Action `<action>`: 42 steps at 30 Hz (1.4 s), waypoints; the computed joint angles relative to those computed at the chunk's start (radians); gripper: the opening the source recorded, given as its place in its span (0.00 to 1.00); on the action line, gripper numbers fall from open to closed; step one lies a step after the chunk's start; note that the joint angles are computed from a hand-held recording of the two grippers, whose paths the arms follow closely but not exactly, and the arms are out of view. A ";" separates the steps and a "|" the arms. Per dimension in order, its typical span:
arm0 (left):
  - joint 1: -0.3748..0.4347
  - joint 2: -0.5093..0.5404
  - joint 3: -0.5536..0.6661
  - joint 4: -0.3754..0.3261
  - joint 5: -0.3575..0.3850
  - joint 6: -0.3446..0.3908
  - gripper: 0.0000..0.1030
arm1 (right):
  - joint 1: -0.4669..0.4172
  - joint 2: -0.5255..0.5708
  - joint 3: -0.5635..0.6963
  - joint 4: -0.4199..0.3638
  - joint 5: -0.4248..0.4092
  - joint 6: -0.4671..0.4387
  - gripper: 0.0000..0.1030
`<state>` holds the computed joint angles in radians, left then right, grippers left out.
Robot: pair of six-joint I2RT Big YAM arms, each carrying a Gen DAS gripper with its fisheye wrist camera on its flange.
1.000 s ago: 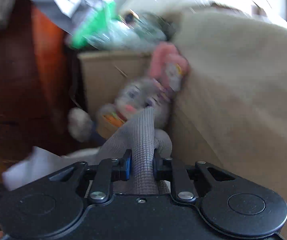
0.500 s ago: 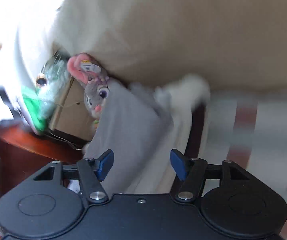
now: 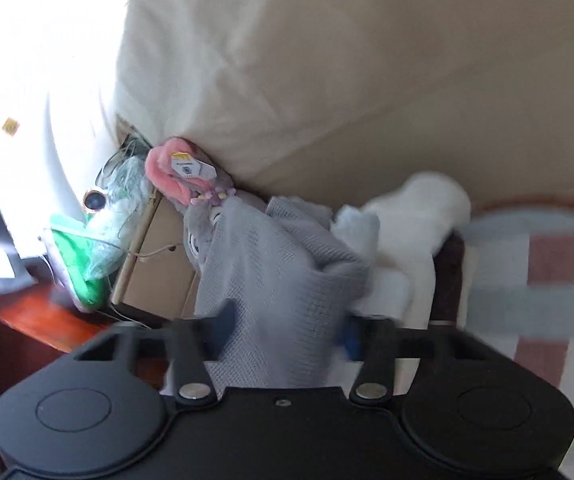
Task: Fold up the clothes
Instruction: 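Lift the folded shirt with both grippers and carry it toward the clothes stack, then lower the shirt onto the clothes stack and open both grippers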
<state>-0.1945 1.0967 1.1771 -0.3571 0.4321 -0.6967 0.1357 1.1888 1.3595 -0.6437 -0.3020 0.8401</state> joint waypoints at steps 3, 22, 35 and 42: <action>0.015 -0.014 0.003 -0.022 -0.030 0.022 0.64 | 0.012 0.009 0.034 -0.016 0.046 -0.160 0.23; -0.044 -0.037 -0.068 0.127 -0.211 0.186 0.28 | 0.027 0.175 0.330 -0.010 -0.074 -0.635 0.19; 0.077 -0.043 0.005 -0.059 -0.143 0.125 0.65 | -0.060 0.175 0.112 0.023 -0.101 -0.057 0.42; 0.093 -0.009 -0.109 0.252 -0.084 0.018 0.64 | -0.022 0.098 -0.005 0.097 -0.251 0.191 0.59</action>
<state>-0.1018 1.0878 1.0678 -0.1051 0.3483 -0.6783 0.1134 1.2873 1.3547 -0.5464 -0.5528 1.0310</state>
